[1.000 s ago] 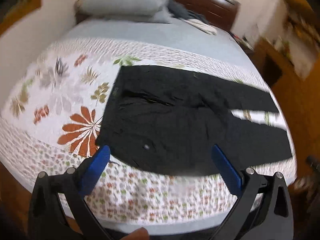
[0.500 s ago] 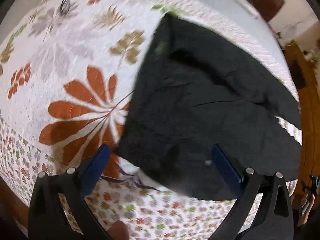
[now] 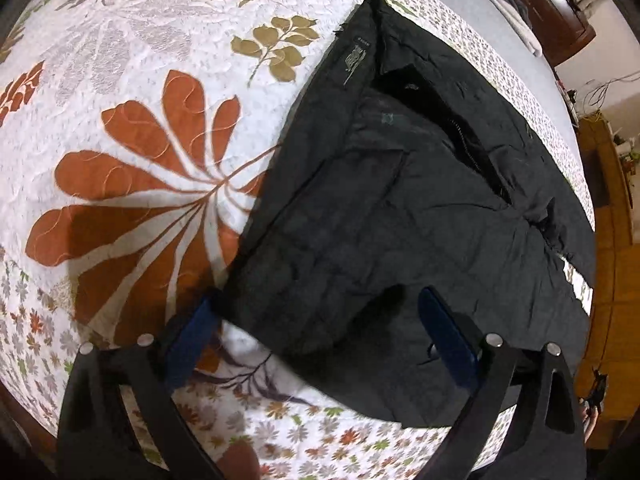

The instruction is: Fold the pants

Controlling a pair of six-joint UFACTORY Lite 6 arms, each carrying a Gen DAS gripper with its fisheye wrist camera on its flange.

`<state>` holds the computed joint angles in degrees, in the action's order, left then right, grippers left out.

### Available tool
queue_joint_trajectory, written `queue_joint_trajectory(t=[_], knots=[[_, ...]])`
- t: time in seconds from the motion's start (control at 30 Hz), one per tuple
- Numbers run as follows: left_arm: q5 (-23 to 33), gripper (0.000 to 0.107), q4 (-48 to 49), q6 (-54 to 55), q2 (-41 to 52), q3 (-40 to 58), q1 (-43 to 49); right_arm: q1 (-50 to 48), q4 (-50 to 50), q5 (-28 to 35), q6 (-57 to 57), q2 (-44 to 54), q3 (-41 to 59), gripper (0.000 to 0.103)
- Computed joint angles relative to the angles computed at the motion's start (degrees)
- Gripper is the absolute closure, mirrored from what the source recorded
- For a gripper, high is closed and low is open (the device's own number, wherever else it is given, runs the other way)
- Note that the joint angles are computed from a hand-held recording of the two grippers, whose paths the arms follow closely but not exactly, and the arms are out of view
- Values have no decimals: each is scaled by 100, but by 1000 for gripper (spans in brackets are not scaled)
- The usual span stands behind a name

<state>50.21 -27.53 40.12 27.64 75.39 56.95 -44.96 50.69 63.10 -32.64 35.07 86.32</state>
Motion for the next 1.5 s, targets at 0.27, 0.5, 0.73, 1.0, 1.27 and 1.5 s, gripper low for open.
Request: queue_joint_trajectory(t=[0.27, 0.5, 0.73, 1.0, 1.27, 1.5], knots=[[-527, 19, 491, -269, -342, -440, -262, -425, 845, -117, -692, 297, -160, 9], [29, 69, 156, -104, -191, -19, 75, -293, 1783, -208, -1416, 386, -412, 93], [-33, 80, 348, -181, -338, -37, -228, -175, 1619, -511, -1362, 243, -515, 94], [817, 80, 522, -486, -569, 181, -139, -543, 947, -401, -1410, -533, -1073, 95], [1529, 80, 804, -273, -529, 344, 563, -953, 334, -90, -1830, -1218, -1868, 95], [1087, 69, 428, 48, -266, 13, 816, -791, 116, -574, -2162, -900, -2168, 83]])
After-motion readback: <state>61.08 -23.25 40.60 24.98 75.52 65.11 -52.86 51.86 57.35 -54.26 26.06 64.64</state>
